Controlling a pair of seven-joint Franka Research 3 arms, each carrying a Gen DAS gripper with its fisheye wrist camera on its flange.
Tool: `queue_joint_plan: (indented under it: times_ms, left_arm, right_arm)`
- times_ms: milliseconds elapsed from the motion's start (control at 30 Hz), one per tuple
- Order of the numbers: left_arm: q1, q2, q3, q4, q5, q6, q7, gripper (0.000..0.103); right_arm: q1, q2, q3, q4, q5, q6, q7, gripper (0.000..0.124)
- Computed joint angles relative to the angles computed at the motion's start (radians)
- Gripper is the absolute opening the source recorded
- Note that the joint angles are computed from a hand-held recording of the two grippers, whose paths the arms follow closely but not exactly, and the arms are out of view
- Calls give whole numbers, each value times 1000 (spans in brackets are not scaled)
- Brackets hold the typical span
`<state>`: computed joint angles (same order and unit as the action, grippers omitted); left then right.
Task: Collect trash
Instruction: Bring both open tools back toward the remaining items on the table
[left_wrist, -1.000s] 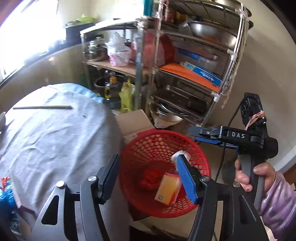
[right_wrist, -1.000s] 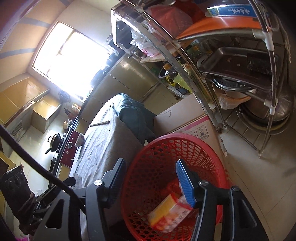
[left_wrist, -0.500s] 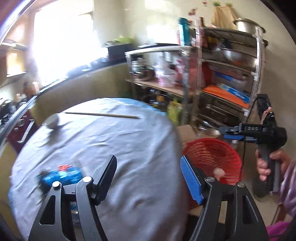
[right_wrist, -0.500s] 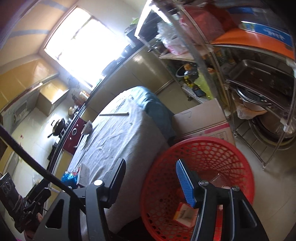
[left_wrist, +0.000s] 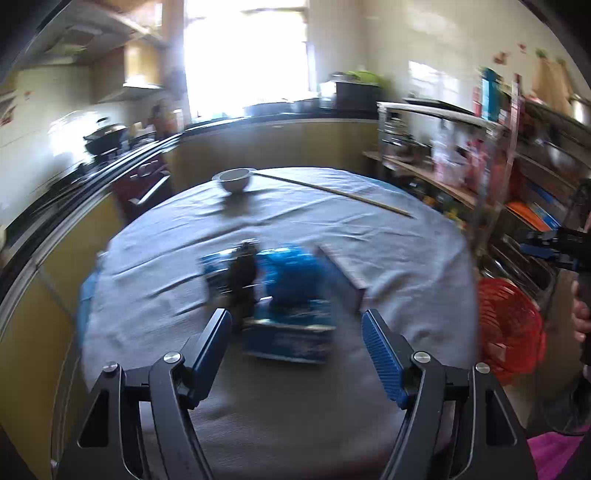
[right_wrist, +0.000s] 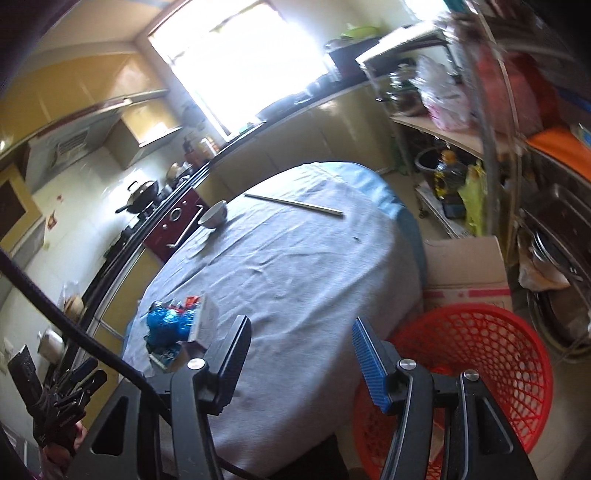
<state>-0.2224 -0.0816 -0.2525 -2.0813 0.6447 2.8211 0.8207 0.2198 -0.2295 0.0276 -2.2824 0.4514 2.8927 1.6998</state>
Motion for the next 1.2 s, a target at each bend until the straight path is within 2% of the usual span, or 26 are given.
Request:
queue_joint_plan:
  times_ms: [233, 333, 567, 833, 1200]
  left_arm:
    - [98, -99, -10, -71, 236, -47, -236, 74]
    - [125, -122, -6, -87, 277, -59, -273, 74]
    - [146, -159, 17, -130, 214, -60, -236, 74]
    - [164, -218, 12, -178, 165, -53, -182, 74]
    - [173, -234, 12, -206, 74, -49, -96, 74]
  right_arm:
    - [-3, 64, 54, 112, -132, -20, 63, 61]
    - [13, 100, 60, 168, -165, -33, 67, 61]
    - [53, 176, 69, 273, -218, -40, 81, 61]
    - [93, 247, 69, 344, -183, -45, 62, 61]
    - [121, 296, 71, 397, -176, -58, 39, 61]
